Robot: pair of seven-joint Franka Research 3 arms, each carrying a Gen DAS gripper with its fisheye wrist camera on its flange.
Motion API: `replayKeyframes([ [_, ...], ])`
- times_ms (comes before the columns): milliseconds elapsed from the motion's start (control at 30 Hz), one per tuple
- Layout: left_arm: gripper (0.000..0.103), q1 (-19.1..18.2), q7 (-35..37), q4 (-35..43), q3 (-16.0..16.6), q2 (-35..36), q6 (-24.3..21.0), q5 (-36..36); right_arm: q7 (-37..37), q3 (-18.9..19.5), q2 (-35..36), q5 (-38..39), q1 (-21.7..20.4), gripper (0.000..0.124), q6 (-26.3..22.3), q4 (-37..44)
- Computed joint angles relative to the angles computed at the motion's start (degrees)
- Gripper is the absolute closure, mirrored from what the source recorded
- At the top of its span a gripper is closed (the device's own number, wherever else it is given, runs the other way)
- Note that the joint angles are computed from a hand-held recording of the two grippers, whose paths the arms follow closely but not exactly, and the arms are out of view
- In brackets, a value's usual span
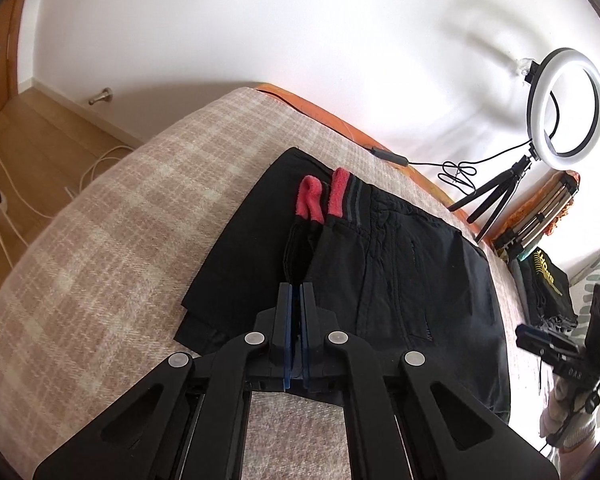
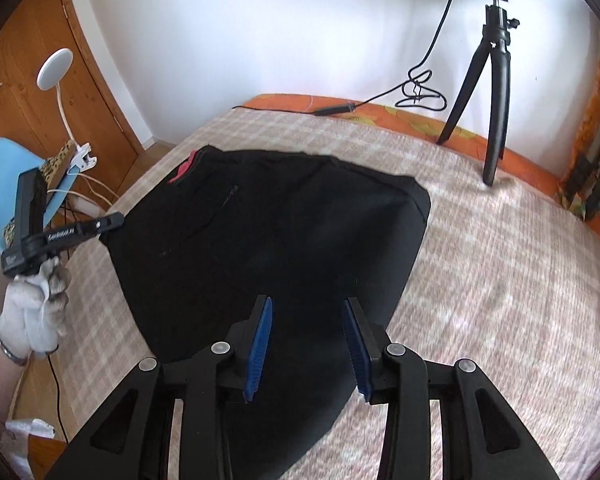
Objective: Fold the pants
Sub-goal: 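Open both grippers and press them over the folded black pants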
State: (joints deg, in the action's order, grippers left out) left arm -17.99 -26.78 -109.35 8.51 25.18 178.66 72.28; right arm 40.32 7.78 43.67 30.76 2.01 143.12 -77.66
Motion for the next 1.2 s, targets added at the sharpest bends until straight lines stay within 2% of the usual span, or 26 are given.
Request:
replayKeyframes([
  [100, 0.101, 0.0, -1.1, -1.2, 0.3, -0.6, -0.4, 0.0, -3.9, -0.9, -2.6, -2.3, 1.2, 0.085, 4.6, -7.1],
  [167, 0.101, -0.6, -4.1, -2.3, 1.1, -1.8, -1.1, 2.2, -3.4, -2.8, -2.2, -5.6, 3.6, 0.085, 7.1, -8.7],
  [233, 0.101, 0.3, -4.6, -3.5, -0.1, -3.3, -2.3, 3.3, -4.5, -1.9, -2.2, -5.9, 3.3, 0.085, 10.3, -10.2],
  [267, 0.101, 1.0, -3.9, -4.1, -1.1, -4.0, -2.9, 3.0, -4.0, -2.1, -2.1, -6.4, 3.4, 0.085, 10.2, -9.9],
  [400, 0.101, 3.9, 0.6, -5.9, -5.0, -5.8, -4.3, -0.4, -2.5, -1.2, -1.5, -6.1, 2.0, 0.086, 6.2, -7.4],
  [500, 0.085, 4.5, 1.3, -5.9, -6.0, -6.1, -3.4, -1.0, -1.7, 0.4, -1.5, -2.0, -0.7, 0.084, 4.2, -5.9],
  [600, 0.081, 4.2, 2.6, -5.0, -6.7, -5.7, -3.8, -2.4, 0.1, -0.3, -0.7, -1.1, -0.8, 0.084, 3.6, -3.8],
  [667, 0.066, 4.0, 3.3, -4.3, -6.9, -5.0, -3.7, -4.1, 0.6, -0.3, -0.3, -0.6, -1.1, 0.083, 3.7, -2.9],
  [733, 0.063, 3.3, 3.4, -3.5, -6.4, -4.0, -3.5, -5.1, 1.9, -0.2, 0.8, -0.1, -1.6, 0.074, 1.4, -0.6],
  [767, 0.063, 3.6, 5.1, -3.3, -7.0, -3.6, -4.3, -7.2, 2.5, -0.2, 1.3, 0.2, -1.8, 0.059, 1.0, 0.3],
  [800, 0.063, 3.4, 5.7, -3.2, -6.9, -3.3, -4.4, -8.5, 2.8, -0.2, 1.7, 0.4, -1.8, 0.049, 1.5, 0.7],
  [867, 0.063, 2.2, 3.4, -3.4, -5.3, -2.9, -3.1, -9.6, 3.8, -0.5, 2.7, 0.2, -1.4, 0.048, 2.4, 1.9],
  [900, 0.063, 1.1, 1.4, -3.5, -4.0, -2.9, -2.5, -9.2, 4.9, -0.8, 3.9, -0.2, -1.2, 0.048, 1.3, 3.7],
  [933, 0.063, -0.3, -0.5, -3.4, -2.6, -3.1, -3.1, -8.2, 6.3, -1.0, 5.4, -0.6, -1.2, 0.048, -0.5, 6.2],
  [1000, 0.062, -1.3, -0.4, -2.8, -2.8, -3.7, -6.1, -7.4, 9.6, -1.1, 8.4, -0.8, -1.7, 0.048, -4.0, 11.2],
  [1100, 0.062, 0.1, 8.1, -0.2, -6.6, -3.4, -11.2, -10.0, 13.1, -0.6, 12.3, -0.7, -2.8, 0.047, -8.5, 17.0],
  [1200, 0.062, 0.7, 18.6, 4.3, -9.6, -1.6, -15.8, -13.6, 11.9, 0.5, 11.8, 0.4, -3.7, 0.047, -7.7, 15.6],
])
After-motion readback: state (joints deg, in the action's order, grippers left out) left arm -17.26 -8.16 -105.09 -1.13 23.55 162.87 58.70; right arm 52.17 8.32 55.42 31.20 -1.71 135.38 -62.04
